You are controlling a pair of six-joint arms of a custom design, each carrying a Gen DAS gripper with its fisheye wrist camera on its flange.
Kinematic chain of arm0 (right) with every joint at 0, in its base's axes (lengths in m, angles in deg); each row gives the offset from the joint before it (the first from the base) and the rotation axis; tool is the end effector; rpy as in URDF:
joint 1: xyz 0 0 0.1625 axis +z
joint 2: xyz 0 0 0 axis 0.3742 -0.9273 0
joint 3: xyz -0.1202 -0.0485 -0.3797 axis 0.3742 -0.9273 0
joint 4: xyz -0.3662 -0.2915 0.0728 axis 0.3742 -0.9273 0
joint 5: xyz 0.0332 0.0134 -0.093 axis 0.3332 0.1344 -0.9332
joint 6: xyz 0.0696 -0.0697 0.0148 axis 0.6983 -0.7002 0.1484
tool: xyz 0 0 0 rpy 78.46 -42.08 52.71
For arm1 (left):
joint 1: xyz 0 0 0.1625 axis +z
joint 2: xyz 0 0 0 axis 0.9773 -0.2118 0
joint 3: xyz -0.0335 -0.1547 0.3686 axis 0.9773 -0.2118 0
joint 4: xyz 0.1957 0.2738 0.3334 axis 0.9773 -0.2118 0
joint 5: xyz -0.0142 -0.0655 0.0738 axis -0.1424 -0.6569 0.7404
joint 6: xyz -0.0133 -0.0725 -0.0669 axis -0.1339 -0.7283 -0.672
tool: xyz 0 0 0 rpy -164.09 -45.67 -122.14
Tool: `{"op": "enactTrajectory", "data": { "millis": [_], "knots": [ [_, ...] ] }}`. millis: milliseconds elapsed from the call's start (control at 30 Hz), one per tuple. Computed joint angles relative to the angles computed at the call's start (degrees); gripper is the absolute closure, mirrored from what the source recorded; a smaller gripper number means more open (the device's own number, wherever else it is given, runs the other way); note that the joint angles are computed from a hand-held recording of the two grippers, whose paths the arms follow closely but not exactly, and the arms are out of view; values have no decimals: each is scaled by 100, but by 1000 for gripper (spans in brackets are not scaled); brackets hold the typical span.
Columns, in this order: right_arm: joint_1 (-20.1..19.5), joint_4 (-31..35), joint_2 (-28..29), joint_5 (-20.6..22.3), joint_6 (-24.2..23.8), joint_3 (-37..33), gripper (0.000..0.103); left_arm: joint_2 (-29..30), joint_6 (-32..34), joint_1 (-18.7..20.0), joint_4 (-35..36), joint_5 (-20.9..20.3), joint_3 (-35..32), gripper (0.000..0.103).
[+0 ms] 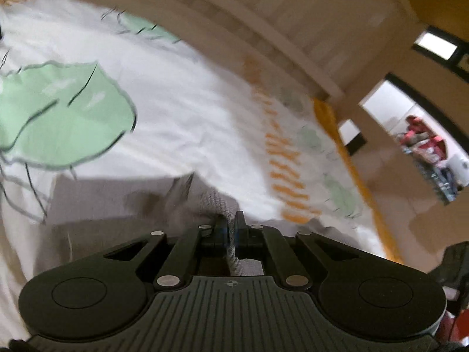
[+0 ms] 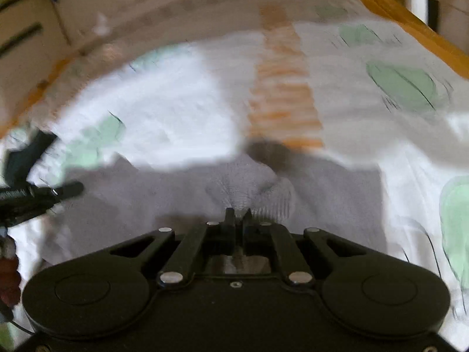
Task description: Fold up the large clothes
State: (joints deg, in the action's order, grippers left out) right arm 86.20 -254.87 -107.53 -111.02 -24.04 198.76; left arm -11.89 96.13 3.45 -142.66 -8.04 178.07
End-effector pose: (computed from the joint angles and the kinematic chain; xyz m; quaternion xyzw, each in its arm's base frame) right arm 0.2158 -0.4577 -0.0130 -0.0331 -0.8439 0.4564 0.2801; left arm 0.0302 -0.6018 0.2566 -0.2536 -0.9426 0.2142 0.0365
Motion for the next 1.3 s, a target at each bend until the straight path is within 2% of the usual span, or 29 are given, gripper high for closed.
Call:
{"op": "enactTrajectory", "data": {
  "millis": [67,133,167,200,267,367,433,600,667,700,767,900,1000,1100,1133,1167,1200,1233,1300],
  "knots": [
    [-125,-987,-129,1121,-371,237,91,-12,-45,7,167,-125,-160,99],
    [-256,-1817,-172,1890,-469,443,91,14,44,54,259,-186,-299,99],
    [-308,-2013,-191,2052,-439,524,91,41,103,71,286,-152,-336,99],
    [-351,-2097,-210,2050,-379,602,91,68,186,96,412,-57,-397,99],
    [-461,-2011,-202,1707,-166,733,91,166,209,98,618,249,-472,99],
    [-615,-1162,-200,908,224,836,86,271,272,54,578,1024,-411,95],
    [-576,-1061,-25,441,62,778,69,276,334,29,345,1426,-316,96],
    [-57,-1569,222,-56,-272,678,61,-75,288,66,46,1262,-70,94],
    [122,-1693,283,56,-301,709,50,-296,426,-4,0,1199,117,91],
    [167,-1639,285,195,-171,747,46,-374,455,-39,18,1188,190,84],
    [166,-1457,337,554,209,804,44,-583,479,-102,190,1092,343,79],
    [48,-990,554,1273,1171,788,43,-803,553,-132,496,919,517,75],
    [-22,-807,766,1601,1519,620,42,-880,742,-116,446,936,666,70],
    [-37,-866,929,1837,1620,433,42,-851,843,-45,430,934,680,70],
    [-39,-874,964,1881,1721,371,47,-827,827,-12,443,900,656,70],
    [-38,-886,990,1897,1818,302,57,-812,810,10,450,869,637,70],
    [-1,-873,1000,1814,1914,222,85,-799,796,27,448,844,624,70],
    [70,-873,997,1657,1980,145,84,-783,794,45,453,817,604,70],
    [146,-1055,930,1702,2016,67,84,-758,818,73,485,738,569,69]
  ]
}}
